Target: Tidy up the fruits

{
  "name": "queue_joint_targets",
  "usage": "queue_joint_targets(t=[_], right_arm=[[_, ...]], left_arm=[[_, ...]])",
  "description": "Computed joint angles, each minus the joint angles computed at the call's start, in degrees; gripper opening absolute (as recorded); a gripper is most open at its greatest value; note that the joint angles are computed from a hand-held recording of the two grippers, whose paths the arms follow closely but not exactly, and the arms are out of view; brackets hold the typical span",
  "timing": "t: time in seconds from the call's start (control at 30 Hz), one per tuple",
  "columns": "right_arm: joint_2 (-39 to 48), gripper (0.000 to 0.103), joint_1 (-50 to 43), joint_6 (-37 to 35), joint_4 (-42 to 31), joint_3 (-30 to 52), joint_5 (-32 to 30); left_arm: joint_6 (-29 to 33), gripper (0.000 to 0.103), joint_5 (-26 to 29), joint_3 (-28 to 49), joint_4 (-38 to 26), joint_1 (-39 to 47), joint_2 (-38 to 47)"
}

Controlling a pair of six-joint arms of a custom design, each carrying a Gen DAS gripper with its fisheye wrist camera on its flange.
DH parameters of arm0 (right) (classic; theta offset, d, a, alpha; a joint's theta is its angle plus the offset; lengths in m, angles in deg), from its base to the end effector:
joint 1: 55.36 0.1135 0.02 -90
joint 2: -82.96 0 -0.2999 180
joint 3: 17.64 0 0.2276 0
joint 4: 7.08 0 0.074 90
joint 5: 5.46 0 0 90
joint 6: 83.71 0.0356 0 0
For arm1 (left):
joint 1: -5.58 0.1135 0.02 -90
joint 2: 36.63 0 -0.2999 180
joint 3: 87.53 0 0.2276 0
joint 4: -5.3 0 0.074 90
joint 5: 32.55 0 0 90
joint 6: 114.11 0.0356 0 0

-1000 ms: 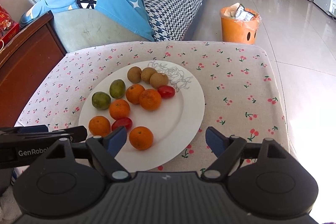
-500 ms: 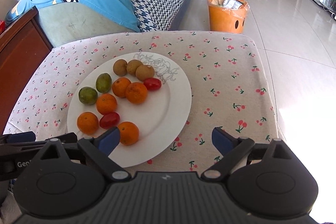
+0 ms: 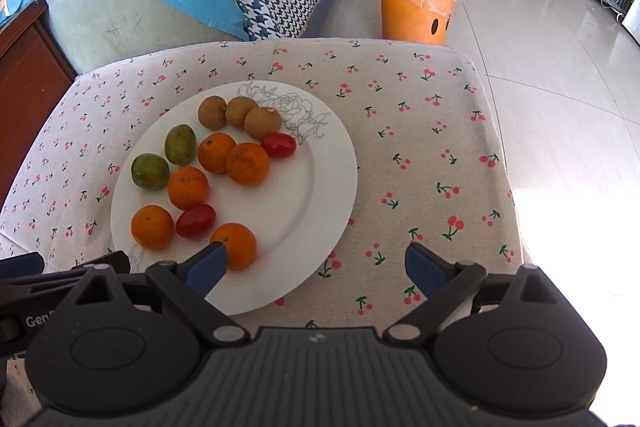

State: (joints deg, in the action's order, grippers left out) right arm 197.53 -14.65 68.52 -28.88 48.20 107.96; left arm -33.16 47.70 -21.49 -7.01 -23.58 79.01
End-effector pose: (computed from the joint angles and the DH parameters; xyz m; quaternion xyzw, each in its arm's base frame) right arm 0.2597 0.2048 0.1146 0.2139 0.9417 0.0049 0.2596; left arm 0.3074 -0.1646 0.1143 0.1485 0.9554 -0.0012 0.2555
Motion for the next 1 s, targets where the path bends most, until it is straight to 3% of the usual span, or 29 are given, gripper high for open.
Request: queue_joint_targets(t=[1.0], right_arm=[[2.06, 0.096, 1.18, -0.53, -4.57, 4.77, 0.62]], left_arm=[[0.08, 0.093, -3.16, 1.31, -2.09, 0.75, -0.17]])
